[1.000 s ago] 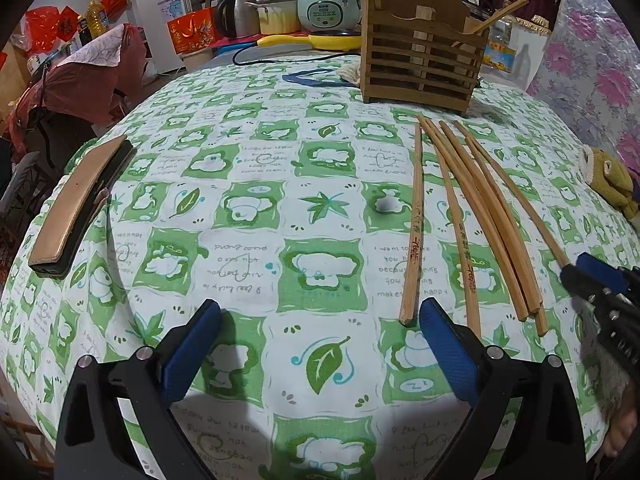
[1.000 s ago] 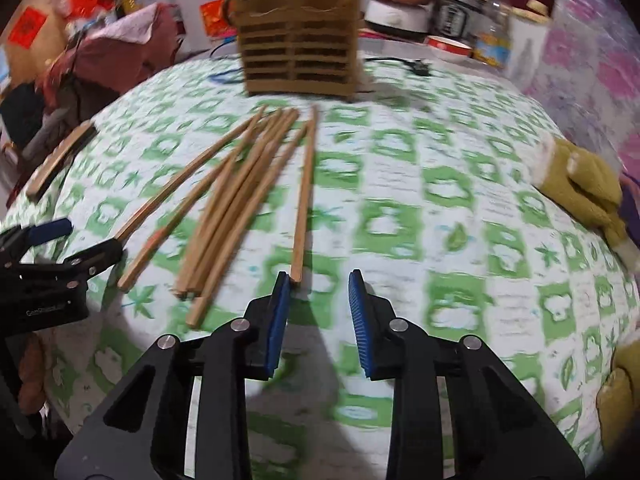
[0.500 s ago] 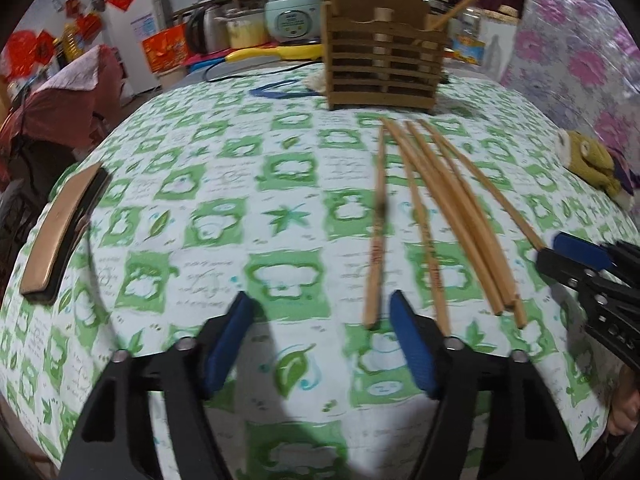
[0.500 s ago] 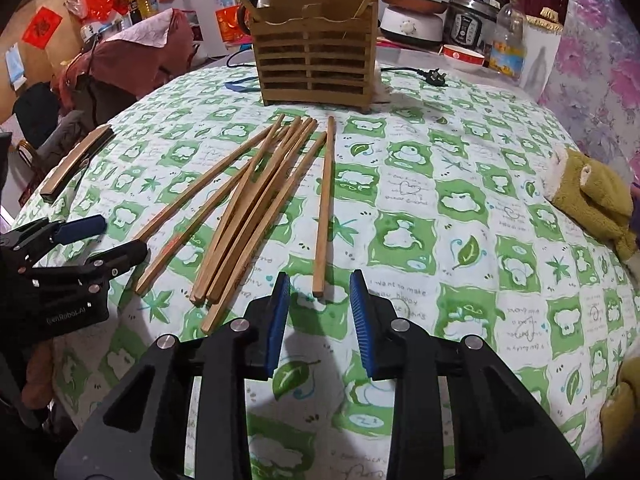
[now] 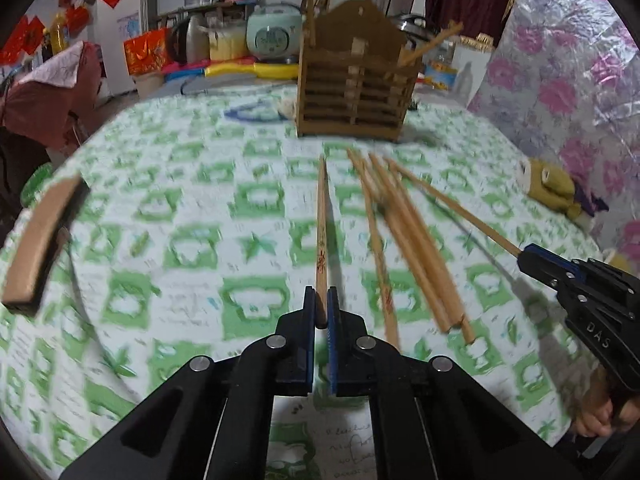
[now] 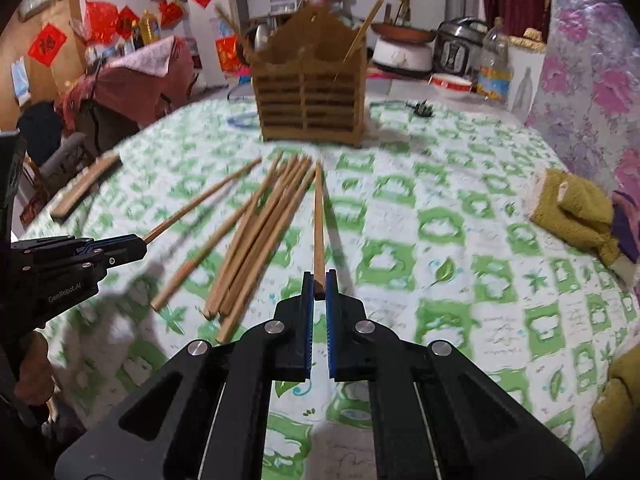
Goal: Organize utensils
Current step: 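Carry both chopsticks into the wooden holder and open both tools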
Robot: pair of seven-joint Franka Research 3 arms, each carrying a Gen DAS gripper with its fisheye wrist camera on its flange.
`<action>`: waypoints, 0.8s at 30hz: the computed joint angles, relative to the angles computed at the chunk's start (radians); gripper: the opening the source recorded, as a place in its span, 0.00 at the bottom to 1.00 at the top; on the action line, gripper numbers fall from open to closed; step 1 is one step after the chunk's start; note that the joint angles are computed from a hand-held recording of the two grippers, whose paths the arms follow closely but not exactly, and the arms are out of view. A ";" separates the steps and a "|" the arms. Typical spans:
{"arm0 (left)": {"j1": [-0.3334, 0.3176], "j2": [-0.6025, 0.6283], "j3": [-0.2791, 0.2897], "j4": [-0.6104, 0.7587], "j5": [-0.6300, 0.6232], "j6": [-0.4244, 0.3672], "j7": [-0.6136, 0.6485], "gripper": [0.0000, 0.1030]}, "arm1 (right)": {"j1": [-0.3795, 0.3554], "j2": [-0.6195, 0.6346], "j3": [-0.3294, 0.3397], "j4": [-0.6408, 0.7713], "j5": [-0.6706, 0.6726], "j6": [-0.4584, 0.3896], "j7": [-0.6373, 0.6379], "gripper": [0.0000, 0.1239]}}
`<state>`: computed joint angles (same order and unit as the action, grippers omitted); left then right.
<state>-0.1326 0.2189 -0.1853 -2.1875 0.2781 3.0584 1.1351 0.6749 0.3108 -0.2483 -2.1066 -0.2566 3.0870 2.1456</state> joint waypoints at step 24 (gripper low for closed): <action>-0.060 0.103 -0.004 0.543 0.018 -0.210 0.133 0.06 | -0.147 0.048 0.071 0.335 0.032 -0.011 -0.113 0.05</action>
<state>-0.1921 0.3219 -0.1889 -1.6449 0.2961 2.8479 1.2677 0.5278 0.3593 -0.1773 -1.7721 -0.2245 3.0758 2.0331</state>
